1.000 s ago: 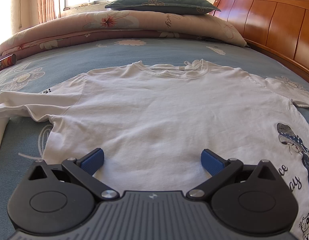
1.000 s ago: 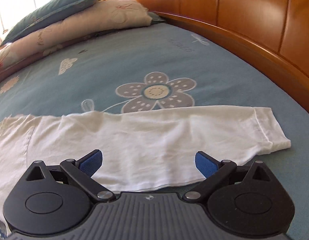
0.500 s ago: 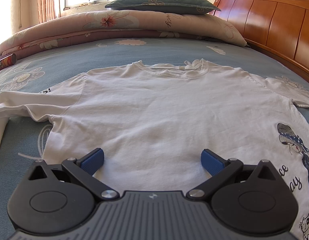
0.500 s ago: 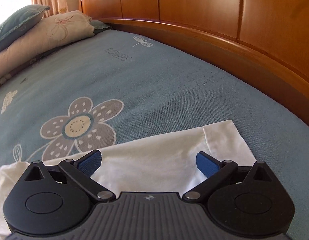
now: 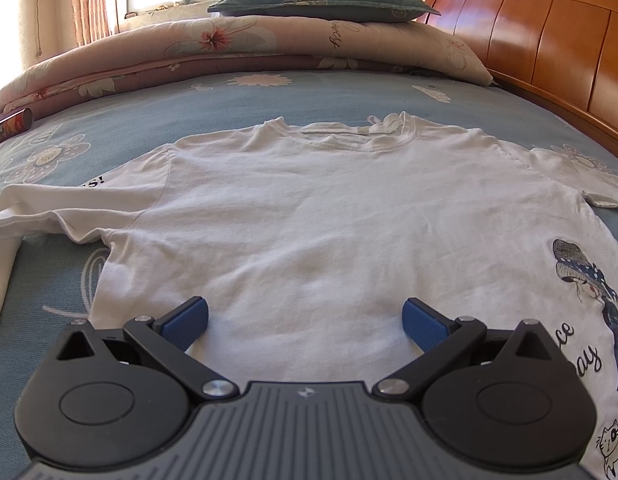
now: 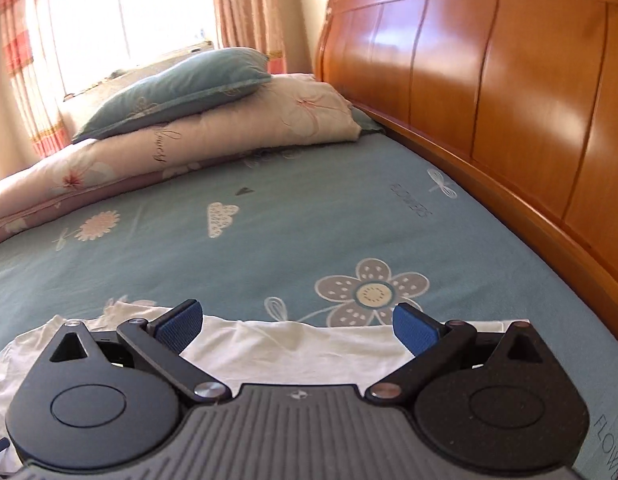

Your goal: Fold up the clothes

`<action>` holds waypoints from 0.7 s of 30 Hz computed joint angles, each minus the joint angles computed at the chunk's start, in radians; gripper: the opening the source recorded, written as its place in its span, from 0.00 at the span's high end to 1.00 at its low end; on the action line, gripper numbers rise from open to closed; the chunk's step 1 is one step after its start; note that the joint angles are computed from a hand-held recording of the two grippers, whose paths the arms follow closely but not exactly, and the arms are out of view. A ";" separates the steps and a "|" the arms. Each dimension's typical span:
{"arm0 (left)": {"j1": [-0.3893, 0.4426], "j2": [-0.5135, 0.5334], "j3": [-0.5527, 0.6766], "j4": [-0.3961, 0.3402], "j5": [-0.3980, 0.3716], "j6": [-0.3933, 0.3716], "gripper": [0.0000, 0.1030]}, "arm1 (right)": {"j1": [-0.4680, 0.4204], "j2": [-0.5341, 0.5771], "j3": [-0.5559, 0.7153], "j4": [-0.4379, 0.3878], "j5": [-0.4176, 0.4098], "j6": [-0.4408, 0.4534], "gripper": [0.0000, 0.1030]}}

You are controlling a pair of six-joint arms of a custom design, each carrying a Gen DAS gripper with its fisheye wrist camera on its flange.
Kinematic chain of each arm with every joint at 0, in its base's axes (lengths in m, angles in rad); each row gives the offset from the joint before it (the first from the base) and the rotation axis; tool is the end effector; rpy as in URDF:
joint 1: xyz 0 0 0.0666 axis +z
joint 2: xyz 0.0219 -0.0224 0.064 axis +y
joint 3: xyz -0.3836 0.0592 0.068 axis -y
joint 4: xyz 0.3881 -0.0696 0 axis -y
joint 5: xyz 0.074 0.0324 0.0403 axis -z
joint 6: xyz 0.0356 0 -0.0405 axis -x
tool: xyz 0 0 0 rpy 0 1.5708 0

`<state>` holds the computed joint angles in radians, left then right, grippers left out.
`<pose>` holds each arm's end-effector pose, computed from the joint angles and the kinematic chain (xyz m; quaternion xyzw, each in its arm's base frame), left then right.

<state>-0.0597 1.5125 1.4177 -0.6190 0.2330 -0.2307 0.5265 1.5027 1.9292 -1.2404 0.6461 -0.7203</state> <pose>0.5343 -0.0406 0.4095 0.1785 0.8869 -0.0701 0.4202 0.4322 0.2259 0.6039 0.2020 0.8657 -0.0350 0.4567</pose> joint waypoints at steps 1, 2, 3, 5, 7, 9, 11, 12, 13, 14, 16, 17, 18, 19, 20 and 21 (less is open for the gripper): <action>-0.001 -0.012 -0.008 0.011 -0.008 -0.002 0.01 | 0.026 0.019 0.035 -0.004 -0.002 0.024 0.00; 0.001 -0.025 -0.018 0.029 -0.001 -0.010 0.01 | 0.056 0.044 0.065 -0.010 -0.015 0.038 0.00; 0.006 -0.037 -0.023 0.036 0.015 -0.013 0.01 | 0.080 0.072 0.089 -0.018 -0.032 0.039 0.00; 0.019 -0.057 -0.029 0.041 0.056 -0.011 0.01 | 0.119 0.125 0.111 -0.024 -0.083 0.039 0.00; 0.034 -0.067 -0.031 0.032 0.093 -0.006 0.01 | 0.157 0.189 0.126 -0.014 -0.114 0.042 0.00; 0.044 -0.067 -0.028 0.010 0.104 -0.016 0.01 | 0.177 0.248 0.140 -0.003 -0.149 0.037 0.00; 0.050 -0.069 -0.033 0.008 0.082 -0.016 0.01 | 0.198 0.309 0.147 0.025 -0.178 0.017 0.00; 0.053 -0.071 -0.034 0.004 0.072 -0.021 0.01 | 0.210 0.338 0.150 0.034 -0.174 -0.001 0.00; 0.058 -0.074 -0.036 0.003 0.068 -0.028 0.01 | 0.222 0.349 0.137 0.030 -0.160 -0.021 0.00; 0.065 -0.079 -0.040 0.009 0.067 -0.031 0.01 | 0.234 0.355 0.122 0.022 -0.146 -0.041 0.00; 0.078 -0.088 -0.046 0.014 0.074 -0.028 0.01 | 0.257 0.369 0.095 0.004 -0.121 -0.084 0.00; 0.085 -0.089 -0.044 0.005 0.085 -0.035 0.01 | 0.268 0.378 0.083 -0.007 -0.109 -0.106 0.00; 0.090 -0.091 -0.044 0.000 0.092 -0.042 0.01 | 0.286 0.361 0.043 0.012 -0.076 -0.126 0.00; 0.094 -0.093 -0.046 -0.005 0.098 -0.049 0.01 | 0.301 0.344 0.015 0.019 -0.060 -0.155 0.00; 0.096 -0.095 -0.046 -0.012 0.103 -0.055 0.01 | 0.314 0.327 -0.011 0.020 -0.052 -0.189 0.00; 0.094 -0.097 -0.048 -0.018 0.105 -0.058 0.01 | 0.328 0.309 -0.037 0.020 -0.044 -0.225 0.00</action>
